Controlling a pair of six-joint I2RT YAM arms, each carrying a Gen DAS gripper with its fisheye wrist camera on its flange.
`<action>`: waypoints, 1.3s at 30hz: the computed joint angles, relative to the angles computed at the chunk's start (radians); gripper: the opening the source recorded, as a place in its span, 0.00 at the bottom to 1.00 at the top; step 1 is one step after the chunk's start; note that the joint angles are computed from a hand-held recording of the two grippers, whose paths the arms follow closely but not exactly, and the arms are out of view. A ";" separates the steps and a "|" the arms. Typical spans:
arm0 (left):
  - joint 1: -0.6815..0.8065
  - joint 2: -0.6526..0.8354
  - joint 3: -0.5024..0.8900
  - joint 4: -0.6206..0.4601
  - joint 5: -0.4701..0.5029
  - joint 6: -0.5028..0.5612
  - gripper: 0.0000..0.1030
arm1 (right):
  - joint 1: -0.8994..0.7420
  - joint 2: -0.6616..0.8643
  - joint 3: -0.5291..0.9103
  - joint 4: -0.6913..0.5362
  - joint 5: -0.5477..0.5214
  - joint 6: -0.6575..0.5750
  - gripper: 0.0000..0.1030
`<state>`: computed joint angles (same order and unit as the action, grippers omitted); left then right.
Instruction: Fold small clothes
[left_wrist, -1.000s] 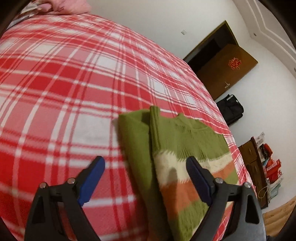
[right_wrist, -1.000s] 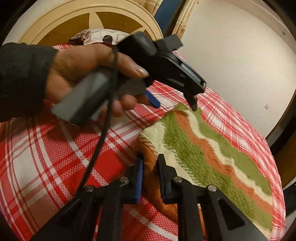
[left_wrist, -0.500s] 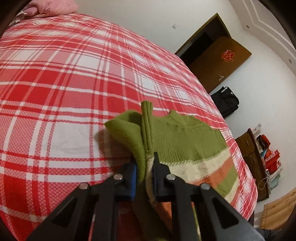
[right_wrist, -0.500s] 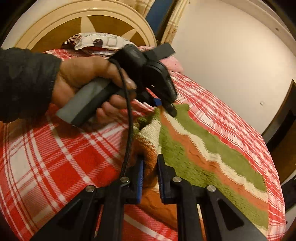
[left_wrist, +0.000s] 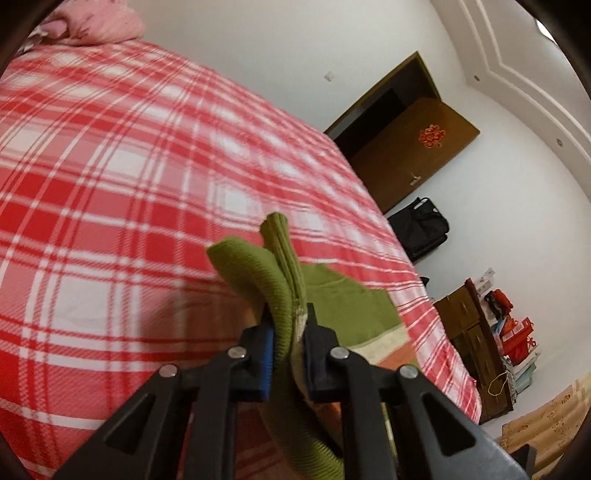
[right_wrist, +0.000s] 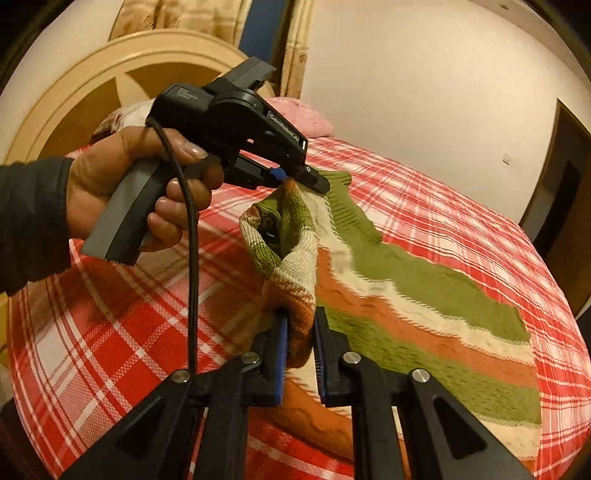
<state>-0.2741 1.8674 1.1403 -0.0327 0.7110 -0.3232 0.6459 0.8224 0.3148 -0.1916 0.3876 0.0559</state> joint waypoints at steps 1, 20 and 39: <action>-0.013 -0.004 0.005 0.005 -0.008 -0.010 0.13 | -0.037 -0.031 -0.001 -0.020 -0.030 -0.004 0.12; -0.237 0.063 0.177 -0.020 -0.115 -0.107 0.12 | -0.917 -0.217 -0.001 -0.248 -0.778 -0.215 0.05; -0.480 0.238 0.504 -0.134 -0.196 -0.118 0.12 | -1.815 -0.007 0.215 -0.749 -1.281 -0.926 0.05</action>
<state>-0.7543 2.1054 1.6441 -0.1670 0.5146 -0.4415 -1.1690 0.8153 0.5294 -0.9402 -0.8934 -0.8703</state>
